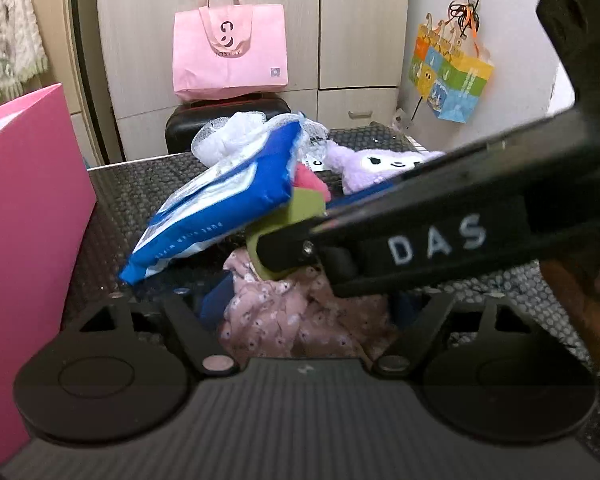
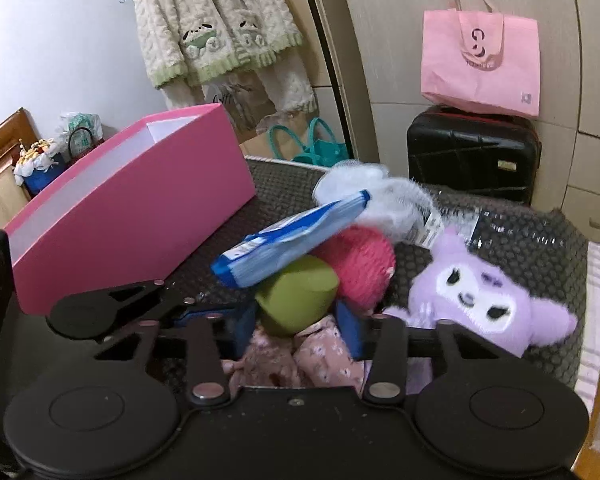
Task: Organize soft objects
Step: 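Close the right tool on the green sponge and pink scrunchie, then grasp the pink floral scrunchie with the left tool while the right tool lifts the green sponge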
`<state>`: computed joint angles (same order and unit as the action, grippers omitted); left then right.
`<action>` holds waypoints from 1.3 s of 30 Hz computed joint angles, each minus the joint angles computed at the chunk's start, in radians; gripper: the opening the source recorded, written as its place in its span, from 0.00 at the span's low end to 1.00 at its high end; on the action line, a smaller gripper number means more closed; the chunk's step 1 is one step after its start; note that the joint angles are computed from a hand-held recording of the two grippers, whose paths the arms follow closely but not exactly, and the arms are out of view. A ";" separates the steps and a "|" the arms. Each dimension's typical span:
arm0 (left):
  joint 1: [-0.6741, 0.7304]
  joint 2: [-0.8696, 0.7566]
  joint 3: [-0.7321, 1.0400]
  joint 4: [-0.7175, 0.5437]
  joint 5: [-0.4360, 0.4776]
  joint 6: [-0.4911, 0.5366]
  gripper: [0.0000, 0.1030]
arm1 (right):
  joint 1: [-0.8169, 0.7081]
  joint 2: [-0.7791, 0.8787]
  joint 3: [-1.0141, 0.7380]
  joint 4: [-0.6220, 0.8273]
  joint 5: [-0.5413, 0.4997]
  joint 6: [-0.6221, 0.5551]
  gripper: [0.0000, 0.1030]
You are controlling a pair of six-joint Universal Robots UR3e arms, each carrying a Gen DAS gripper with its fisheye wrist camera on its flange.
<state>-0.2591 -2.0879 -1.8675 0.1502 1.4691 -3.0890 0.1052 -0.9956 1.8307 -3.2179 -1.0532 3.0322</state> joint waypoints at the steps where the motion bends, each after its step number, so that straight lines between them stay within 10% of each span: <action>1: -0.004 0.009 -0.011 0.009 0.010 0.004 0.53 | -0.001 0.000 0.011 -0.019 0.003 0.012 0.41; 11: 0.042 0.097 -0.142 0.047 -0.070 -0.040 0.29 | -0.004 -0.046 0.129 -0.111 0.006 0.053 0.38; 21: 0.059 0.153 -0.210 0.033 -0.113 -0.022 0.35 | 0.025 -0.104 0.186 -0.106 -0.045 0.073 0.45; 27: 0.052 0.149 -0.160 -0.046 -0.126 -0.026 0.51 | 0.060 -0.070 0.126 -0.103 -0.119 0.093 0.71; 32: 0.012 0.129 -0.131 -0.057 -0.077 -0.001 0.58 | 0.050 -0.050 0.115 -0.098 -0.109 0.102 0.49; 39: 0.019 0.151 -0.180 0.004 -0.076 -0.022 0.28 | 0.028 -0.126 0.209 -0.122 -0.094 0.108 0.47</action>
